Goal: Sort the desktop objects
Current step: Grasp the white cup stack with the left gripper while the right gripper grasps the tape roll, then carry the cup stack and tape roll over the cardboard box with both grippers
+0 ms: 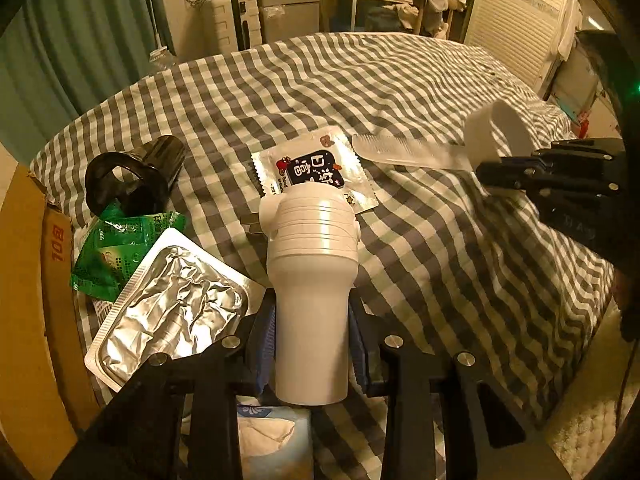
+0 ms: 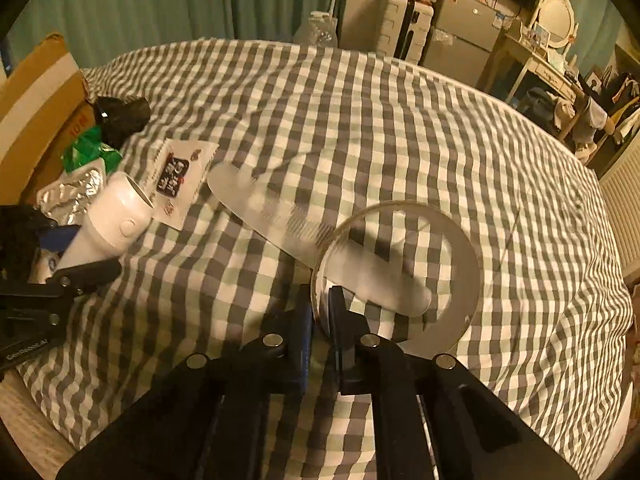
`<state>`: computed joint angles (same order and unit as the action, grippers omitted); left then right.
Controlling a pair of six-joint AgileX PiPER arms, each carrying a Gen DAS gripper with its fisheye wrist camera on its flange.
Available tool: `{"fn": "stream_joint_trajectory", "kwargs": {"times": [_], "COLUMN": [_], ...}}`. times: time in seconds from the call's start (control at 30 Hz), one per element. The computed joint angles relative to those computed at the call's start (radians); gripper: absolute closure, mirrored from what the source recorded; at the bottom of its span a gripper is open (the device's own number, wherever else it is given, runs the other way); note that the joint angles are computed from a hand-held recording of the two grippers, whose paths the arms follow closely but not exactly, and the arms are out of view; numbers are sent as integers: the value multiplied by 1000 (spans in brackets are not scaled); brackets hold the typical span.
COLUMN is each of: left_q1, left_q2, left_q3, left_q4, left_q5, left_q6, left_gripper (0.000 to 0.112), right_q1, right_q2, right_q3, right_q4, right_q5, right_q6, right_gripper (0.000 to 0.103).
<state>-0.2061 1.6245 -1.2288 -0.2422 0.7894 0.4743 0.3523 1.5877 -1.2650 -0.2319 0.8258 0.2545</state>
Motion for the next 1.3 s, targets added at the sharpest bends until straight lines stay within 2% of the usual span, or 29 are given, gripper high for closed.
{"fn": "stream_joint_trajectory", "kwargs": {"times": [0.17,0.33,0.67,0.9,1.1,1.23,1.3], "left_q1": [22,35,58,130,286,386,409], "left_q2": [-41,-87,-231,-335,-404,-439,-449], "left_q3": [6,-25,-104,-187,-262,-299,-311], "left_q4": [-40,-77,-143,-198,-310,-371,-368], "left_q5": [7,46,125,207,312,348,331], "left_q6": [39,41,35,36,98,133,150], "left_gripper": [80,80,80,80,80,80,80], "right_q1": [-6,-4,37,143,310,387,440], "right_q2": [-44,-71,-188,-279,-303,-322,-325], "right_q3": [9,3,-41,-79,-149,-183,-200], "right_q4": [19,22,0,-162,-400,-467,-512], "right_q5": [-22,-41,-64,-39,29,61,84], "right_q6": [2,41,196,375,573,617,648], "right_gripper": [100,100,100,100,100,100,100]}}
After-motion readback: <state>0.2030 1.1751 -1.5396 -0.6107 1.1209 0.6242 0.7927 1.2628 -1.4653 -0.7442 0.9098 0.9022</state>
